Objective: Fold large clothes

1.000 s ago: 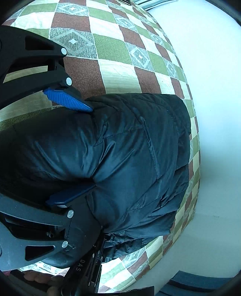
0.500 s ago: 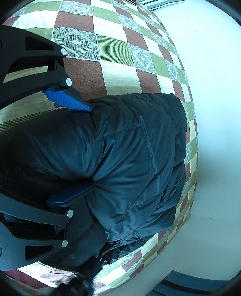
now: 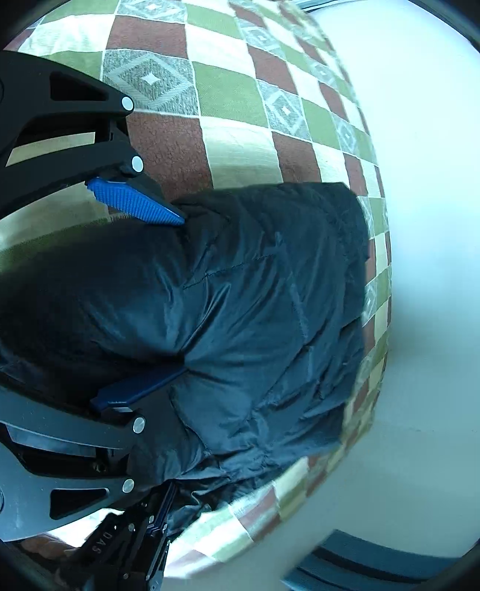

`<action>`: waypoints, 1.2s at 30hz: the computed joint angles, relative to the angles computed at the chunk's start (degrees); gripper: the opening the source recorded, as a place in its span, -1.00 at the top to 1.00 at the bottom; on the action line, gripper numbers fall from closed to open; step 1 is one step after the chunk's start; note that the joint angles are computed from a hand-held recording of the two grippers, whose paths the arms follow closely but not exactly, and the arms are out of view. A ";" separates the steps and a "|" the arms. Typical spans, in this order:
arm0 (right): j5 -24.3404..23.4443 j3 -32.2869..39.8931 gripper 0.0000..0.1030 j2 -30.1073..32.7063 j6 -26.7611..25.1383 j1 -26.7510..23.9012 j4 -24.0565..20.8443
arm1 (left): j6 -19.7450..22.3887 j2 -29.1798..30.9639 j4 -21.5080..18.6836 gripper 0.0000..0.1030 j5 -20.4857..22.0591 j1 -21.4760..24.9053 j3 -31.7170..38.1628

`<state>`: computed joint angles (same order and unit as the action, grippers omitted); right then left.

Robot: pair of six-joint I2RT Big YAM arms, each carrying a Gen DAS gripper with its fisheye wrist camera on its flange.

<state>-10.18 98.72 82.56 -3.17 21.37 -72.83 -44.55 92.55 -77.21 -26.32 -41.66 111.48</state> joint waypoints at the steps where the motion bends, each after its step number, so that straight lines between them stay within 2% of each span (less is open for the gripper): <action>1: -1.18 1.80 0.87 0.15 0.05 -0.40 -0.60 | -0.18 -0.55 -0.34 -0.45 -1.12 0.09 0.16; 4: -2.09 8.01 0.86 2.87 0.13 -0.72 -1.55 | 0.53 -1.25 -0.57 -0.45 -3.39 1.08 1.20; 9: -2.32 22.97 0.85 13.25 1.43 -0.42 -4.98 | 1.39 1.87 -1.85 -0.43 0.15 4.87 5.52; 14: -3.15 32.02 0.85 21.28 0.68 0.40 -10.64 | 2.52 5.52 -4.05 -0.38 1.86 6.45 9.52; 17: -1.33 32.03 0.85 23.28 0.54 0.49 -12.48 | 2.89 8.00 -6.66 -0.35 2.33 6.80 12.15; 19: -1.60 29.57 0.86 23.21 1.32 0.31 -12.13 | 3.34 8.92 -7.17 -0.35 1.92 6.75 12.41; 22: -1.56 25.74 0.91 22.14 1.32 0.09 -9.52 | 3.56 9.65 -7.40 -0.35 1.43 6.66 12.09; 27: 1.29 20.55 0.93 20.49 1.30 0.90 -4.87 | 2.81 11.43 -8.88 -0.35 1.31 6.90 12.56; 32: 2.20 19.68 0.94 20.46 1.53 1.09 -3.53 | 3.04 12.19 -9.77 -0.35 0.52 6.85 12.78; 36: 1.45 18.58 0.93 19.41 1.59 0.87 -2.21 | 3.00 11.22 -9.01 -0.35 -0.90 6.30 12.42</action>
<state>-8.73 117.30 101.97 -1.59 22.24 -75.04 -41.55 103.78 -86.23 -27.22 -35.36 123.90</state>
